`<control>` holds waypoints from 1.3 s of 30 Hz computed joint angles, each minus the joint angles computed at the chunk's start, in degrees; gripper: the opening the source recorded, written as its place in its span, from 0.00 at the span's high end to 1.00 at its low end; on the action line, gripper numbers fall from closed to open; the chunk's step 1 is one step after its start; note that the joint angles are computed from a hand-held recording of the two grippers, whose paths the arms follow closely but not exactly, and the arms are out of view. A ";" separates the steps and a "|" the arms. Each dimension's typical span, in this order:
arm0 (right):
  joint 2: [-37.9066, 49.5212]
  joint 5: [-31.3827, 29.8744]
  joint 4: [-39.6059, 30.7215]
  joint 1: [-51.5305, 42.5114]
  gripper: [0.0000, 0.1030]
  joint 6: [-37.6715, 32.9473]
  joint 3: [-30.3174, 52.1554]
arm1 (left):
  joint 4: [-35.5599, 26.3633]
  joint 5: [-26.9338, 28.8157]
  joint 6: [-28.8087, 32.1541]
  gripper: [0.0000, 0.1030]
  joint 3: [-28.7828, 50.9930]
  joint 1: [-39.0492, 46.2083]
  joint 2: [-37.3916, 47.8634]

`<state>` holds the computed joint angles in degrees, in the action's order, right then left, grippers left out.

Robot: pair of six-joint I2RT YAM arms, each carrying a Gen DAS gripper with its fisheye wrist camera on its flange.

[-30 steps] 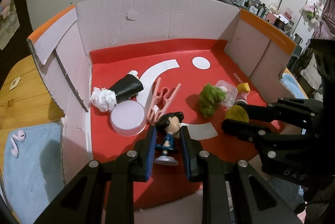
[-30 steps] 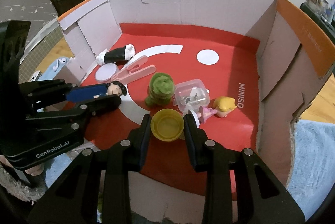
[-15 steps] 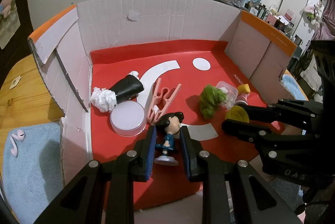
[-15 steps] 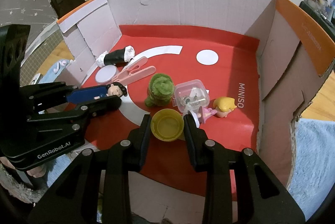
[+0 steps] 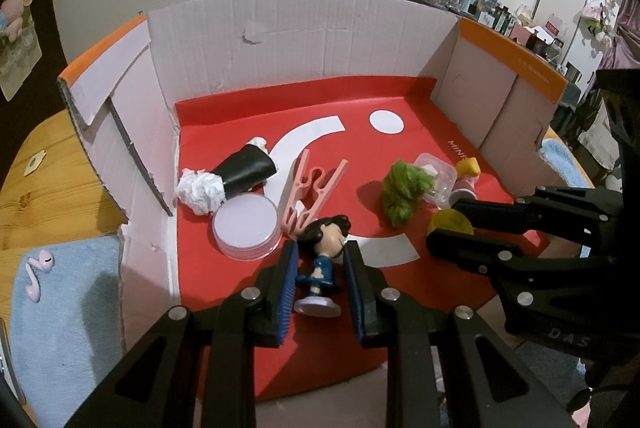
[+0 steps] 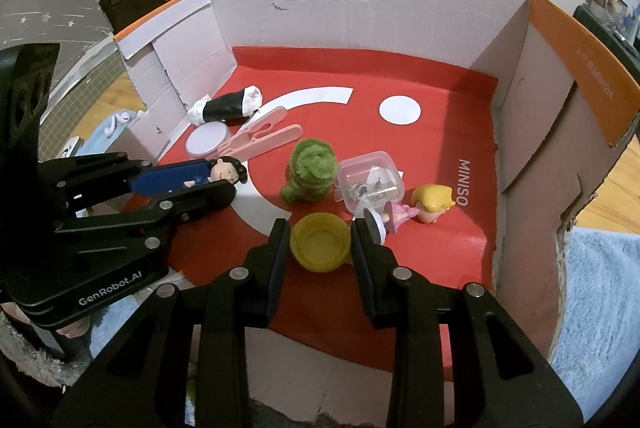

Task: Organize objects
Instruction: 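Lower the figurine and lid onto the red floor and open both tools, then withdraw both tools from the box back over the towel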

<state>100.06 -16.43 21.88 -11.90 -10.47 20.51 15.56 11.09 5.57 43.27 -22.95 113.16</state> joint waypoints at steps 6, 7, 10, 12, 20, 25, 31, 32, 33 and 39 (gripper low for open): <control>-0.85 0.14 0.75 0.10 0.40 0.27 -0.85 | 0.63 -0.36 -0.14 0.67 -0.78 0.30 -0.79; -1.21 0.23 1.17 0.22 0.40 0.36 -1.22 | 0.80 -0.39 -0.15 0.65 -0.86 0.43 -0.95; -1.89 0.32 1.41 0.43 0.40 0.56 -1.73 | 0.99 -0.18 -0.20 0.65 -1.30 0.60 -1.41; -2.31 0.35 1.46 0.48 0.40 0.71 -2.00 | 1.10 -0.13 -0.18 0.65 -1.62 0.71 -1.73; -4.65 0.84 1.76 0.91 0.40 0.95 -3.80 | 1.23 -0.02 -0.27 0.58 -2.76 0.76 -3.05; -7.45 1.66 1.74 1.75 0.36 0.94 -5.55 | 2.36 -0.18 -0.67 0.53 -5.00 0.57 -5.08; -9.99 1.92 1.83 1.79 0.34 1.06 -7.45 | 3.15 -0.25 -0.82 0.53 -6.86 0.59 -6.51; -10.34 2.00 1.80 1.78 0.34 1.06 -7.71 | 3.25 -0.28 -0.86 0.53 -7.15 0.54 -6.74; -10.84 2.09 1.70 1.80 0.34 1.07 -8.04 | 3.37 -0.27 -0.89 0.52 -7.45 0.47 -6.96; -13.63 2.36 1.12 2.13 0.26 1.22 -9.60 | 4.86 -0.77 -1.30 0.42 -9.61 -0.20 -8.69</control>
<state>86.43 -14.06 23.00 -9.76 -9.26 10.92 20.43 10.32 4.26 33.66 -23.16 104.47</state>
